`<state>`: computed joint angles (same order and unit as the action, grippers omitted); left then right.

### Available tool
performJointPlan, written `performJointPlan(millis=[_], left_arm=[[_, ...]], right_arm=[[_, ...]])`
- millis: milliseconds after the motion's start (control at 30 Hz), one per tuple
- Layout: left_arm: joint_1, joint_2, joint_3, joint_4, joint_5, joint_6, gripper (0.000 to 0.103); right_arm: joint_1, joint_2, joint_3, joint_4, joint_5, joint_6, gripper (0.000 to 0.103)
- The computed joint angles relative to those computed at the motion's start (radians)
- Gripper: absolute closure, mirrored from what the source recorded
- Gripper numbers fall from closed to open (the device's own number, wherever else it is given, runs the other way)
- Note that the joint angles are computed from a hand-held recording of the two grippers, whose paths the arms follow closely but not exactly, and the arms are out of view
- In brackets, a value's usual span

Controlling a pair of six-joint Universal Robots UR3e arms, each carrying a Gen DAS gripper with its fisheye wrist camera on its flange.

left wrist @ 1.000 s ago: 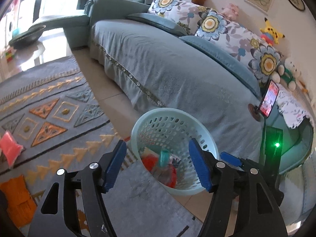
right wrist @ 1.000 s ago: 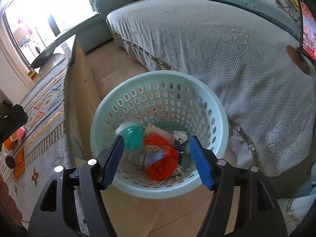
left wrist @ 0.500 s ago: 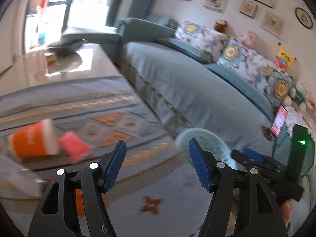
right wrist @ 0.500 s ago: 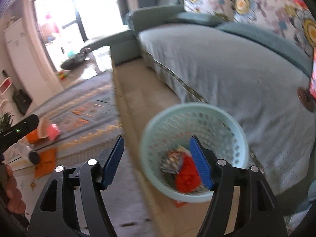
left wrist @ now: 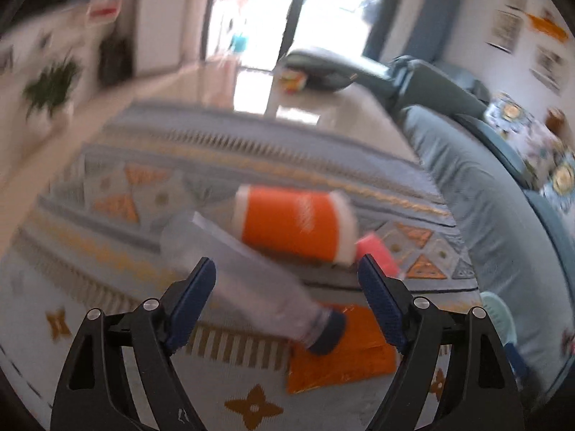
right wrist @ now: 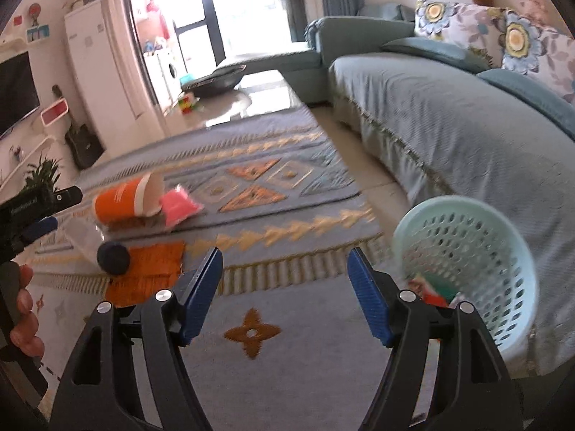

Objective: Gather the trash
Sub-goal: 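Grasp the clear plastic bottle with the left gripper while the right gripper grasps the pink bag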

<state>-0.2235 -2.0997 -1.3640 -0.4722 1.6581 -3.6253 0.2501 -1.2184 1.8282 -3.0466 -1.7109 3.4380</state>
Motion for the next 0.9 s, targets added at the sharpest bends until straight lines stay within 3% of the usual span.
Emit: performJointPlan(millis=[133,333,433,500,667,800,900], left_arm=[[0.032,-0.025,0.007,-0.036,-0.019,-0.092,0.024],[0.036,-0.130,0.171,-0.187,-0.005,-0.207,0.020],[0.040,-0.181,0.248,-0.252,-0.014,-0.215,0.022],[0.040,-0.185,0.246,-0.266,-0.016,-0.162,0.031],[0.103,-0.107,0.118,-0.219,-0.137,0.048,0.047],[0.189,0.011,-0.078,-0.155,-0.299,0.236,0.052],[0.218,0.079,-0.213,-0.073,-0.336,0.306,0.053]], right_arm=[[0.009,0.008,-0.007,0.018,0.006,-0.019,0.035],[0.005,0.016,-0.089,0.080,0.042,-0.070,0.035],[0.001,0.046,-0.172,0.145,0.087,-0.086,0.035],[0.010,0.075,-0.241,0.193,0.098,-0.105,0.035],[0.047,0.193,-0.472,0.341,0.122,-0.178,0.035],[0.062,0.333,-0.703,0.459,0.147,-0.193,0.035],[0.065,0.456,-0.905,0.564,0.177,-0.173,0.035]])
